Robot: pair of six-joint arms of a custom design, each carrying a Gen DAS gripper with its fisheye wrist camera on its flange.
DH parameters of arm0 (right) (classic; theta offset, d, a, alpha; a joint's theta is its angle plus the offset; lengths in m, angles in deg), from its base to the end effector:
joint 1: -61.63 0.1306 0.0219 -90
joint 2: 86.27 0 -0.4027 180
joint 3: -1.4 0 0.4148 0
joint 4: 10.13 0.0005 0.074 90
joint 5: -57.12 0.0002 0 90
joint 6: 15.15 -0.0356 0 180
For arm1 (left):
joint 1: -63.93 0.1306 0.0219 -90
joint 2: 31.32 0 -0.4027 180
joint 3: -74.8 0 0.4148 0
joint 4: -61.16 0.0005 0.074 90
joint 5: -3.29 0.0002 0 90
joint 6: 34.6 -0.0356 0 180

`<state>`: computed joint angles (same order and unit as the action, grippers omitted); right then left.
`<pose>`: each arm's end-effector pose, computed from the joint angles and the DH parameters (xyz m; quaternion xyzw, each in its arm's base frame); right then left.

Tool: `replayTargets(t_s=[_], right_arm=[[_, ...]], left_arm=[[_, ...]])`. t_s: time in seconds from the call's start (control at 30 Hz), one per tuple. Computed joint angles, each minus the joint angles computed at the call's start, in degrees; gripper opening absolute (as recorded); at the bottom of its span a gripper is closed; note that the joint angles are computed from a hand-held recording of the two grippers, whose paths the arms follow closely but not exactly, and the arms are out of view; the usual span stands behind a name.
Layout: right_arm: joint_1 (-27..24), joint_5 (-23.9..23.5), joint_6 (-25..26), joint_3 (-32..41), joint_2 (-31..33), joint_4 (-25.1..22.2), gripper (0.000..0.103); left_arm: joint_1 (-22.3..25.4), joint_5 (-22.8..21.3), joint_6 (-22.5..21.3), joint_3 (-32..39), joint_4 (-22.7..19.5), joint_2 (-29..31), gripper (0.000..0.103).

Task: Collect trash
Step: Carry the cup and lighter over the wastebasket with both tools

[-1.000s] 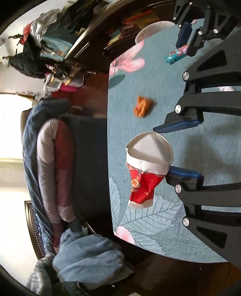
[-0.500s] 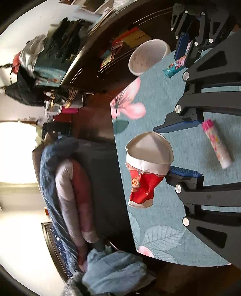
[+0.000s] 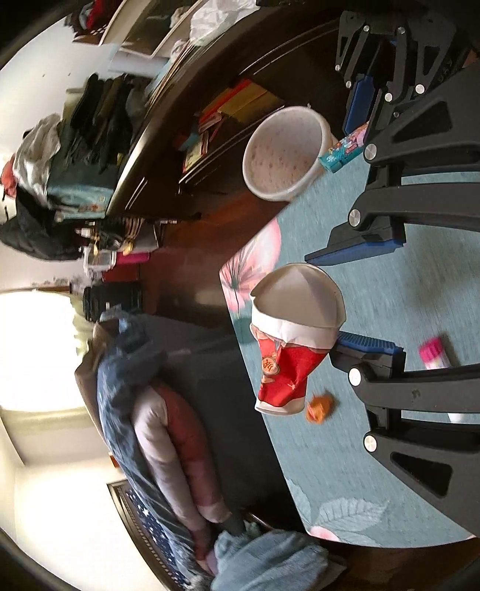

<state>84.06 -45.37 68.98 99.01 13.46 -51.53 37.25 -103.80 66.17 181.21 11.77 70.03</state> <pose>0.5363 0.2292 0.4371 -0.1740 0.8977 0.1928 0.3559 0.5330 -0.2567 0.4864 0.0690 0.9106 0.0065 0.4074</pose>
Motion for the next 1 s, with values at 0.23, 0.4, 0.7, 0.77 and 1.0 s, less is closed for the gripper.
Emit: replayTargets(t_s=[0.23, 0.4, 0.7, 0.77, 1.0], right_arm=[[-4.1, -1.43, -2.43, -2.67, -1.36, 2.16, 0.023], [-7.21, -2.36, -4.58, -4.47, -2.24, 3.86, 0.023], [-12.81, -1.76, -8.3, -6.89, -2.5, 6.38, 0.023], [-13.85, -1.69, -9.07, -7.04, -2.17, 6.84, 0.023], [-16.66, -0.05, -11.23, -7.36, -0.68, 8.67, 0.023]], left_arm=[[-2.86, 0.44, -0.67, 5.1, -1.05, 4.53, 0.035], [-4.6, 0.92, -1.25, 8.88, -1.93, 7.7, 0.035], [-7.48, 2.93, -2.8, 18.35, -3.82, 14.98, 0.035], [-8.04, 3.44, -3.08, 20.91, -4.43, 16.96, 0.035], [-9.21, 4.59, -4.16, 30.77, -7.4, 24.16, 0.035]])
